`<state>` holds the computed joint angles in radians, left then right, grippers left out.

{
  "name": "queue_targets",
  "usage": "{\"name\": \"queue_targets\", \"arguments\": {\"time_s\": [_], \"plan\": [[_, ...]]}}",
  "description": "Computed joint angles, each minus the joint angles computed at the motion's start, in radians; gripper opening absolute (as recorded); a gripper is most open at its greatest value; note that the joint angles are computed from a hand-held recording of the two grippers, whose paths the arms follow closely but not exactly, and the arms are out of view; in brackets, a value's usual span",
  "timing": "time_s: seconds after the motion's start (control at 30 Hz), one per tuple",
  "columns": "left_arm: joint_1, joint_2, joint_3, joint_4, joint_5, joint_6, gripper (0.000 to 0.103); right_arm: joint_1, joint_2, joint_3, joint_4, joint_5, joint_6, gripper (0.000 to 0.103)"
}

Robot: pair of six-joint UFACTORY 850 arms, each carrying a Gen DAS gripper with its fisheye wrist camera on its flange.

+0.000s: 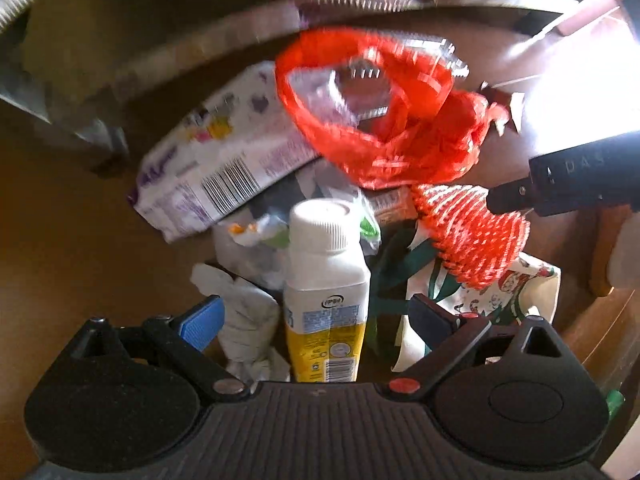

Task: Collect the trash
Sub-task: 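Grasp the red foam net with the right tool while the left grasps the milk carton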

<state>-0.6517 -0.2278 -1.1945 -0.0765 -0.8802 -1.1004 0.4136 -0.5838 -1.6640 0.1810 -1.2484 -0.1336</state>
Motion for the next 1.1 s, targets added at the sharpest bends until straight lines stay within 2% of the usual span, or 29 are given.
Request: {"name": "queue_targets", "arguments": {"time_s": [0.17, 0.23, 0.3, 0.4, 0.43, 0.47, 0.5, 0.57, 0.63, 0.83, 1.1], "plan": [[0.006, -0.025, 0.029, -0.057, 0.028, 0.001, 0.097, -0.001, -0.032, 0.009, 0.005, -0.025, 0.036, 0.06], [0.006, -0.032, 0.035, -0.06, 0.044, 0.009, 0.09, -0.002, -0.031, 0.019, 0.008, -0.018, 0.037, 0.06], [0.009, -0.038, 0.039, -0.07, 0.054, 0.021, 0.074, -0.001, -0.03, 0.026, 0.007, -0.008, 0.032, 0.059], [0.013, -0.046, 0.041, -0.084, 0.056, 0.029, 0.06, 0.001, -0.032, 0.028, -0.004, -0.005, 0.018, 0.058], [0.013, -0.047, 0.043, -0.087, 0.063, 0.032, 0.057, 0.0, -0.033, 0.026, -0.001, -0.009, 0.016, 0.055], [0.012, -0.048, 0.041, -0.086, 0.065, 0.036, 0.055, -0.001, -0.031, 0.027, 0.002, -0.005, 0.018, 0.046], [0.009, -0.054, 0.036, -0.08, 0.061, 0.037, 0.055, 0.0, -0.033, 0.023, -0.003, -0.008, 0.023, 0.042], [0.006, -0.051, 0.037, -0.075, 0.065, 0.037, 0.054, 0.006, -0.032, 0.023, -0.008, -0.009, 0.024, 0.022], [0.001, -0.059, 0.031, -0.073, 0.073, 0.035, 0.053, 0.012, -0.029, 0.019, -0.014, -0.009, 0.014, 0.01], [0.011, -0.022, 0.036, -0.075, 0.053, 0.038, 0.051, 0.018, 0.013, 0.021, -0.038, 0.018, -0.04, 0.006], [0.021, 0.026, -0.011, -0.05, -0.006, 0.048, 0.051, 0.002, 0.075, -0.027, -0.019, -0.021, -0.056, 0.005]]}}
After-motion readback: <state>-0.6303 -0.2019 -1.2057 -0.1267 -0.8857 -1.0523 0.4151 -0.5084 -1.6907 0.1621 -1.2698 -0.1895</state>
